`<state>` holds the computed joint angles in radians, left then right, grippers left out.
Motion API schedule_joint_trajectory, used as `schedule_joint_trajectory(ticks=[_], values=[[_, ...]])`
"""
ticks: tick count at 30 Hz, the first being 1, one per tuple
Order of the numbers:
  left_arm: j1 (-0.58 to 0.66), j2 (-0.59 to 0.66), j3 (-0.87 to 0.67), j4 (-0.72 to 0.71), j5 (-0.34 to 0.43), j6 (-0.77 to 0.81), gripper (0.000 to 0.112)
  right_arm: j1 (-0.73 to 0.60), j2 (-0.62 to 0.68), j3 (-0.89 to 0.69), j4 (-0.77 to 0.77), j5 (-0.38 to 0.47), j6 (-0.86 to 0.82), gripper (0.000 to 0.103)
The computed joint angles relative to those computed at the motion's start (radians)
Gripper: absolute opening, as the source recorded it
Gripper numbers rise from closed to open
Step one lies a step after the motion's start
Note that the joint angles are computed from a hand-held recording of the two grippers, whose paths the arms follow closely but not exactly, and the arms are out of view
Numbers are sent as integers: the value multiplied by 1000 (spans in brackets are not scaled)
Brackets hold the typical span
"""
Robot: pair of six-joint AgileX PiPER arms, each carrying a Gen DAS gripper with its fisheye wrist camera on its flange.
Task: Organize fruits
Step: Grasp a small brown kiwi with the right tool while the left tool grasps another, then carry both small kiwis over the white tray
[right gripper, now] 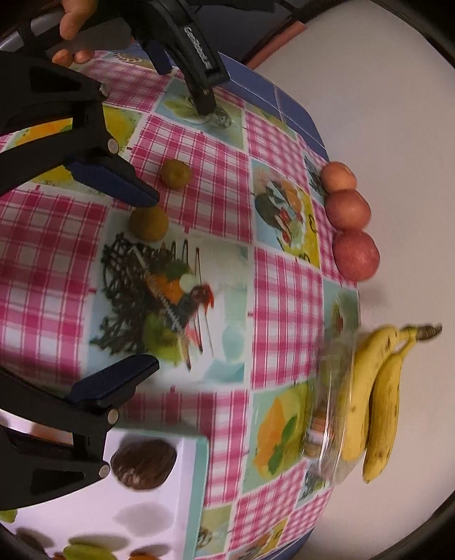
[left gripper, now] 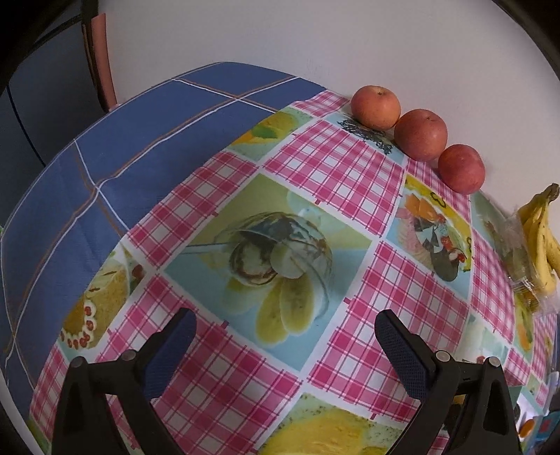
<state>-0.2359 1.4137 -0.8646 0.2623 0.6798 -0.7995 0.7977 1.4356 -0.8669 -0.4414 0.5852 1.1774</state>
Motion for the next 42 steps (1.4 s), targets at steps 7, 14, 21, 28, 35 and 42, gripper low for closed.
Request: schedule_joint_trajectory(ticks=[7,14,21,28,35,42], values=[[-3,6,4,-13,-6,19,103,42,70,-51,-18,-2,-42,67],[8,9,6,-30,-16,36,103,63,92,-65,-81,8,0,51],[-23,3,-12,-73,-21,75,103,61,92,-63,-51,-24,-31,32],[-61,6,-43,-176,-22,181,100,50,65,-52,-58,-1,-27,28],[-79,26,-54,-358,-39,335,76,-26,-19,20,-26,-20,-25,28],[-97,47,-56,-454,-42,412,47,-93,-83,67,26,-35,-70,28]])
